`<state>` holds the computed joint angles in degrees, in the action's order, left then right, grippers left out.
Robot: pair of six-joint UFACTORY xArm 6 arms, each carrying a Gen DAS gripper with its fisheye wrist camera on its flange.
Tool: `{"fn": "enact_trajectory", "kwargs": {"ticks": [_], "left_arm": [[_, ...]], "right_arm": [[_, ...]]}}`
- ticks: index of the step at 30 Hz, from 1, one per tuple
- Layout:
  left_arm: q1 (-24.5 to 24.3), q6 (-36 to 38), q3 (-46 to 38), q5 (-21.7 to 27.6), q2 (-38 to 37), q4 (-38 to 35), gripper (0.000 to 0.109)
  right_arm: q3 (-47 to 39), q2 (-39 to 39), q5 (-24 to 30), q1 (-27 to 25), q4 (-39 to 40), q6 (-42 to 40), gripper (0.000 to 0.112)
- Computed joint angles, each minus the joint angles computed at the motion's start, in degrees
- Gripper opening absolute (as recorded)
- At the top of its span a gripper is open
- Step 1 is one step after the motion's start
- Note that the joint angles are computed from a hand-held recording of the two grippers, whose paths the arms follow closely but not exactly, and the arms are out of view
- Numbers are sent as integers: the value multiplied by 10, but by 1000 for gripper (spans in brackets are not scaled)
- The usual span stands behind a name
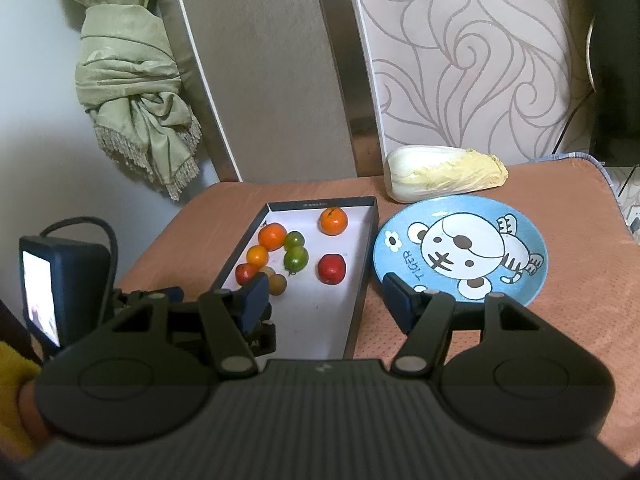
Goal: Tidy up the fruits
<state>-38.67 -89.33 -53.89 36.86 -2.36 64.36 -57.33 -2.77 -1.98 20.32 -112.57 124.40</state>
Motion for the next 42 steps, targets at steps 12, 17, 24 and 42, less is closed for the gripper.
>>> {"fn": "enact_trajectory", "kwargs": {"ticks": [12,17,24,42], "left_arm": [[10,0,-1,-1,5,4,100],[14,7,-1,-11,6,2,100],[14,8,-3,-22,6,19,97],[44,55,-26,-47,59,-30,65]], "right_arm": [[2,2,7,0,15,-10,66],[7,0,10,1,38,-28,66],[13,-4,15,4,55,-38,66],[29,-3,6,-8,134,-120,66]]}}
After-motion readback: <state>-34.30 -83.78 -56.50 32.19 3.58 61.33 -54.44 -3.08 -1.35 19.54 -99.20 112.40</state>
